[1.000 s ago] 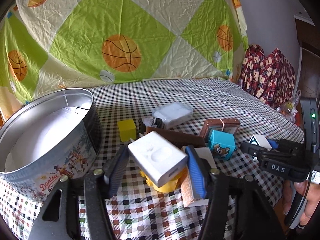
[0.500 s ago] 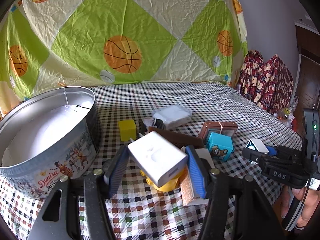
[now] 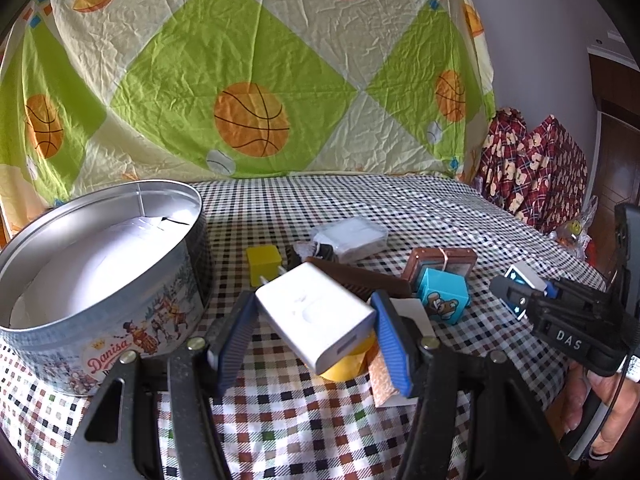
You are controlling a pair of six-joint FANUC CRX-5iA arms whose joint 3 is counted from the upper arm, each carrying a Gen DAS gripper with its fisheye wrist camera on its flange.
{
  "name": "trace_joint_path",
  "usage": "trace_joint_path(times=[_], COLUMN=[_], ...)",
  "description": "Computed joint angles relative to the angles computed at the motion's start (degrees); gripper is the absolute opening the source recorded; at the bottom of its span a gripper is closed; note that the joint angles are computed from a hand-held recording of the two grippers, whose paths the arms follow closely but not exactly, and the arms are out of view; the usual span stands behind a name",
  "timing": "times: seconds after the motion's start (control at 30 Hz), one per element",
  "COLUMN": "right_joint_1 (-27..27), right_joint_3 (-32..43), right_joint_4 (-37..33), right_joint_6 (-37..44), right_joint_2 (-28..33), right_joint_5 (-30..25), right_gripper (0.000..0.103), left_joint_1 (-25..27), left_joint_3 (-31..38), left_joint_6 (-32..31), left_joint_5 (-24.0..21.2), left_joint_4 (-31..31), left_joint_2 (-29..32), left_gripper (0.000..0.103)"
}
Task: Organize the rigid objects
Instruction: 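Lift and carry the charger and brick toward the silver tin with both tools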
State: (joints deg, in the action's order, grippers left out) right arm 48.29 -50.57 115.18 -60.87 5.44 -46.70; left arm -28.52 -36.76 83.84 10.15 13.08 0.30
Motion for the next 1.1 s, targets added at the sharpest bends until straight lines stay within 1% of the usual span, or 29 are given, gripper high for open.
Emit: trace_joint_path(times=[0.03,0.13,0.27,0.37,0.47,0.6,0.67,0.87,1.0,1.1], right_joint_1=[0.2,0.7,0.6,-0.1,-0.4,-0.3,-0.6,0.1,0.3,0.3], right_joint_3=[0.1,0.6,1.2,1.8,2.6,2.5,2.1,2.6,3.0,2.3], right_joint_4=[0.3,1.5,3.5,4.4,4.6,4.9,5.8,6.2,6.5,7.6], right_joint_6=[-0.1,-0.9,-2.1,-2.1,-1.5,-2.4,-3.6,-3.6,-3.6,-5.6], right_joint_2=[0.1,0.7,1.5,1.7,2.1,2.3,2.2,3.0,3.4,3.6], right_joint_5=[-0.7,-3.4,-6.1,-6.2,-5.6,-6.1,-6.6,-8.1,-8.4,-10.4], right_gripper=[0.034,0.034,0.034,0.034,0.034,0.034,0.034,0.034,0.034,0.034], left_joint_1=[0.2,-0.2,-0.2,-0.8,-0.6,-0.1,0.7,-1.1,-1.2,-1.3], left_joint_3=[0.1,-1.8,-3.5,-5.0,-6.1,-6.8,-6.5,-7.9,-7.9,-8.2], left_joint_6=[0.6,-3.4,-5.5,-9.6,-10.7,-10.8,-8.5,-12.6,-12.5,-12.1], left_joint_5=[-0.1,2.2,4.7,7.2,9.0,10.7,10.1,14.0,13.7,14.7], left_joint_4=[-0.7,3.8,6.7,11.3,13.1,13.7,11.4,15.6,15.3,15.3], left_joint_2=[-0.1,-0.5,-1.4,-1.8,-2.3,-2.5,-2.6,-2.4,-2.4,-2.5], left_gripper=[0.059,0.059,0.059,0.059,0.059,0.059,0.059,0.059,0.059,0.059])
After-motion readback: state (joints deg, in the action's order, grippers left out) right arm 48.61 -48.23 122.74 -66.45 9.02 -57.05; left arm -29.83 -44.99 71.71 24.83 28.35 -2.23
